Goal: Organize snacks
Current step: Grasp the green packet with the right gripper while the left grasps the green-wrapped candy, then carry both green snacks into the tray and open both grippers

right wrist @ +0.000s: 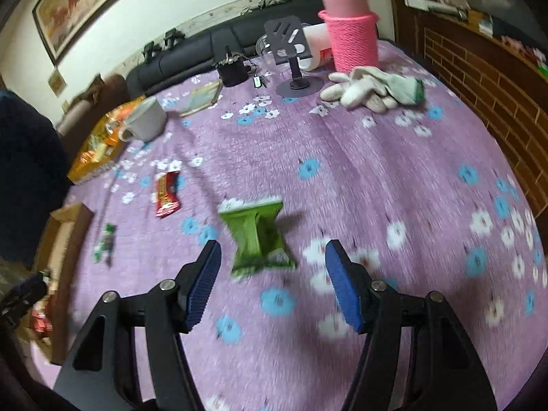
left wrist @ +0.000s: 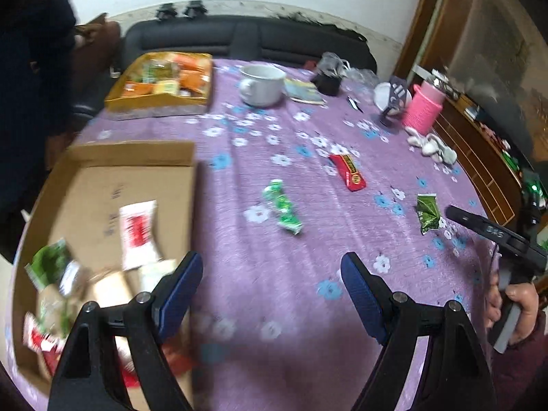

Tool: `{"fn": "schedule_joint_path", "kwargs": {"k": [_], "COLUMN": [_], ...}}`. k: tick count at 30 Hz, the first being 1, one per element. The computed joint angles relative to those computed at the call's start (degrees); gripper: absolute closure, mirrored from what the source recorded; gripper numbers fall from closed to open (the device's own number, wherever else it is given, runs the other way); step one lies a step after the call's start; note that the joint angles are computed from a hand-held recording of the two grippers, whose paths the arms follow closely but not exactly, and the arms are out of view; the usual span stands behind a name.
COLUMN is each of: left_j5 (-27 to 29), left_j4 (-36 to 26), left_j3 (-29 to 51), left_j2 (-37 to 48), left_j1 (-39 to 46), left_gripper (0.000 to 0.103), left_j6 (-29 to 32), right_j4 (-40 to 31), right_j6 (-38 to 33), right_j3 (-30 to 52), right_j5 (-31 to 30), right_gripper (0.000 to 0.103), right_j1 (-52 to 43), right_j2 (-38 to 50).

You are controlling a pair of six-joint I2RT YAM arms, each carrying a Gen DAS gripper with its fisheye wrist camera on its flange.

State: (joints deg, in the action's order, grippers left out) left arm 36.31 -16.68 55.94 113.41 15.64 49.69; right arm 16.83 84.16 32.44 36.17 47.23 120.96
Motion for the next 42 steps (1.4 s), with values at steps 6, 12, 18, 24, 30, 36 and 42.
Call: {"fn": "schedule_joint_path", "kwargs": {"k": [6,12,18,24,30,36,42], "left_j5": [-6.1,-12.6,-13.9,-8.2,0.7,7.1,5.9], "left_j4": [7.2,16.4,19.0,14.8,3.5,-10.3,-14.4], "left_j3": [3.0,3.5,2.2,1.1,3.3,14.4,29.7], "left_j2": [5.7,10.6,11.4,8.5,4.7,6.5,16.4], "left_j1": [-8.8,-15.2,-16.9,-12.6,-3.9,6.9,11.7], "left_gripper": [0.02,0.029,0.084,0.084,0.084,0.084,0.084], "left_j6": [-7.9,-10.7,-8.2,-6.1,-1.8,3.4,0.1], "right_j4": [1.2,1.4,2.4,11.0,8.6,1.7,-6.1], "right_j6": [-7.3,-8.3,-9.6,-10.2,-10.1,-14.7,-25.5], "right_j3": [6.2,7.8,7.2,2.4,4.6,13.4,33.9], "right_j5": [-3.1,-1.4,-0.4,2.2,4.3,3.5,-3.4], "right_gripper": [0.039,0.046,0.066,0.066,0.066,0.066,0.066], "right_j1": [-5.1,-4.4,-3.9,-2.4,0.6,5.0,5.6], "right_j2": [6.7,9.4,9.3,7.5,6.0,2.9,9.0]}}
